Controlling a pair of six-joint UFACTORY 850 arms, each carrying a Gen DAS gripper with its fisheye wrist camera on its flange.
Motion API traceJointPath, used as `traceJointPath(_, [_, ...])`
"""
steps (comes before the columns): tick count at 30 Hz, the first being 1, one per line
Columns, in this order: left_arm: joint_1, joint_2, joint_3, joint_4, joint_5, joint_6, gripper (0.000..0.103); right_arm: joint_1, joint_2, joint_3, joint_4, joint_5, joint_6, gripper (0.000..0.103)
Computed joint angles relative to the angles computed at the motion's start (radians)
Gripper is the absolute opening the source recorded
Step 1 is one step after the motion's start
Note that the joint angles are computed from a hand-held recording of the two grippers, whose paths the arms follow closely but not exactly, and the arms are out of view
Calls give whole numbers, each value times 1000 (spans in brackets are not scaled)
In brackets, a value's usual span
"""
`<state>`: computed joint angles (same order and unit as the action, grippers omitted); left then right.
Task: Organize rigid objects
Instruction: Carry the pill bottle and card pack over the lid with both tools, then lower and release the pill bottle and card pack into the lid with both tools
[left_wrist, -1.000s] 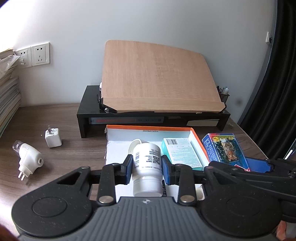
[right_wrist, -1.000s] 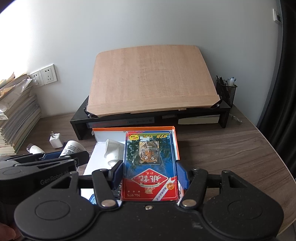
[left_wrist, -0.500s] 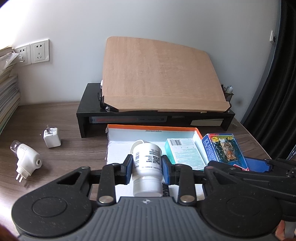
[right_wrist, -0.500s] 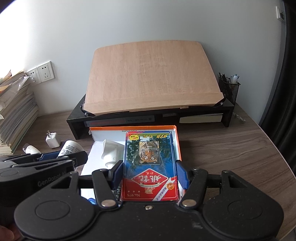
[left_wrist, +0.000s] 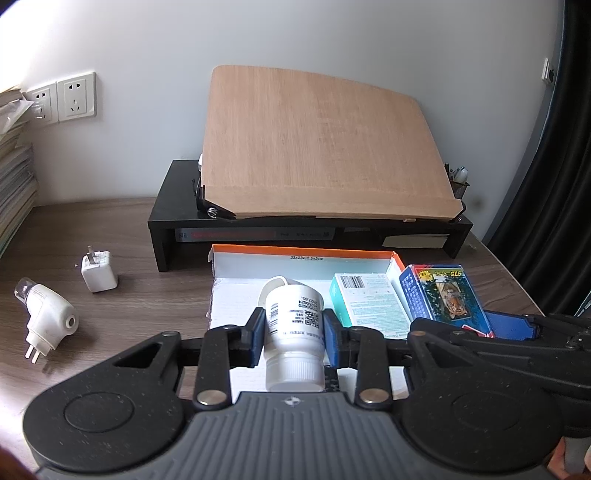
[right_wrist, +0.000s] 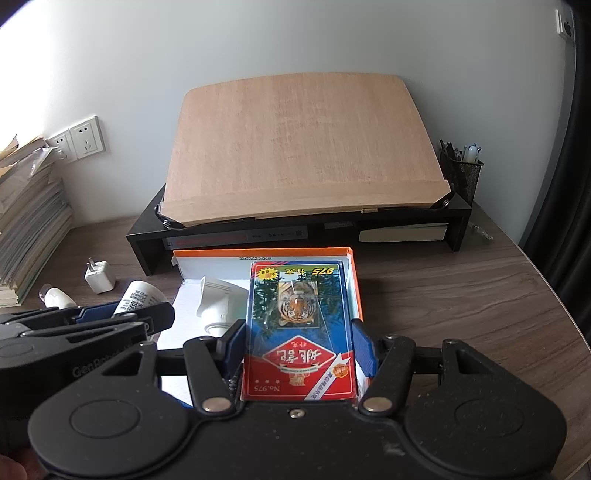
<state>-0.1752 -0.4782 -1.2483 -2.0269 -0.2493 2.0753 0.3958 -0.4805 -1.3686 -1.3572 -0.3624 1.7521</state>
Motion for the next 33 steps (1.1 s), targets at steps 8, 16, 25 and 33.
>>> traceJointPath(8, [-1,-10,-12,46,7,-47,33,-5,-22,-24,58,4,-63,72])
traceJointPath(16, [4,-23,-21,127,10,-124,33,-16,-61,-64,166,1,-173,72])
traceJointPath(25, [4,-41,-37,241,-1,-228,33,-26,-88,-88,189,-19,-223,76])
traceJointPath(33, [-5,-55,-42,318,-39,-285,33,-17,-32,-25,74,-66,-61,77])
